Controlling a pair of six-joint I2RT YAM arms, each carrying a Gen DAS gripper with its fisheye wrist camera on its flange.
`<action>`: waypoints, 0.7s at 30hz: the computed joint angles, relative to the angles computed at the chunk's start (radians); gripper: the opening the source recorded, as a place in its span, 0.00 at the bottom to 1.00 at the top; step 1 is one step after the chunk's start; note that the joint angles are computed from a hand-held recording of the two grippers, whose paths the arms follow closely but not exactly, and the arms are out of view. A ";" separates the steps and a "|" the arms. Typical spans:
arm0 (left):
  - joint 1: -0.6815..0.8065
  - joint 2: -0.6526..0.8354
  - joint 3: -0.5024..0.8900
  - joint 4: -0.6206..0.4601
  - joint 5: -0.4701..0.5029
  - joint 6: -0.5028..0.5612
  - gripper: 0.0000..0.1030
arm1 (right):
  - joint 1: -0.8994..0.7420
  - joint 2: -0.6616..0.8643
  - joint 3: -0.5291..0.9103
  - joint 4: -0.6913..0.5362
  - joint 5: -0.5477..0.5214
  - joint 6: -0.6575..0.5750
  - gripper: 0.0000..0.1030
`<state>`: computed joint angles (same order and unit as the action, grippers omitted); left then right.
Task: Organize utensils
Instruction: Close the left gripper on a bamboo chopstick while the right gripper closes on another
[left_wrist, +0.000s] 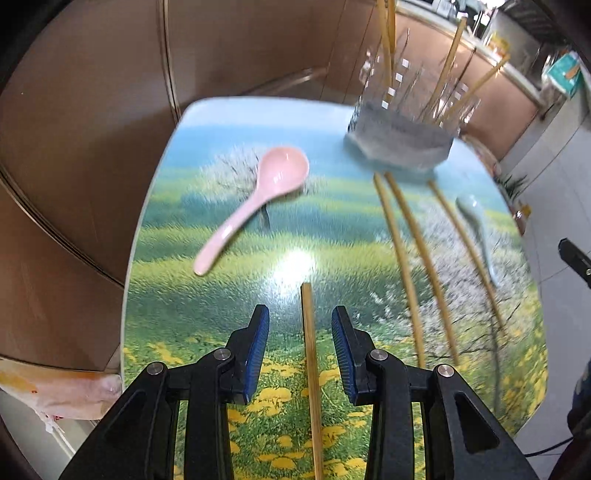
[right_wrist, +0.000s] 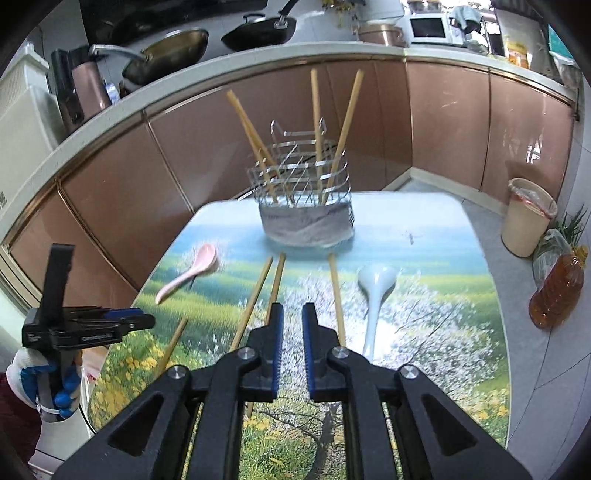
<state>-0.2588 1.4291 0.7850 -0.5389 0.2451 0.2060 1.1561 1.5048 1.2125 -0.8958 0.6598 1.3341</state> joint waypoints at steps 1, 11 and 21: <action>-0.014 0.017 0.000 0.009 -0.012 -0.003 0.33 | -0.007 0.005 -0.004 0.013 -0.013 -0.009 0.10; -0.065 0.155 0.044 0.025 -0.072 -0.006 0.26 | -0.097 0.072 -0.024 0.141 -0.131 -0.131 0.10; -0.066 0.188 0.059 0.051 -0.085 0.022 0.08 | -0.196 0.205 0.057 0.208 -0.262 -0.291 0.10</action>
<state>-0.3248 1.6173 0.8437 -0.4875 0.1598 0.2285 0.9597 1.7093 1.2699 -0.6877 0.3977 1.0433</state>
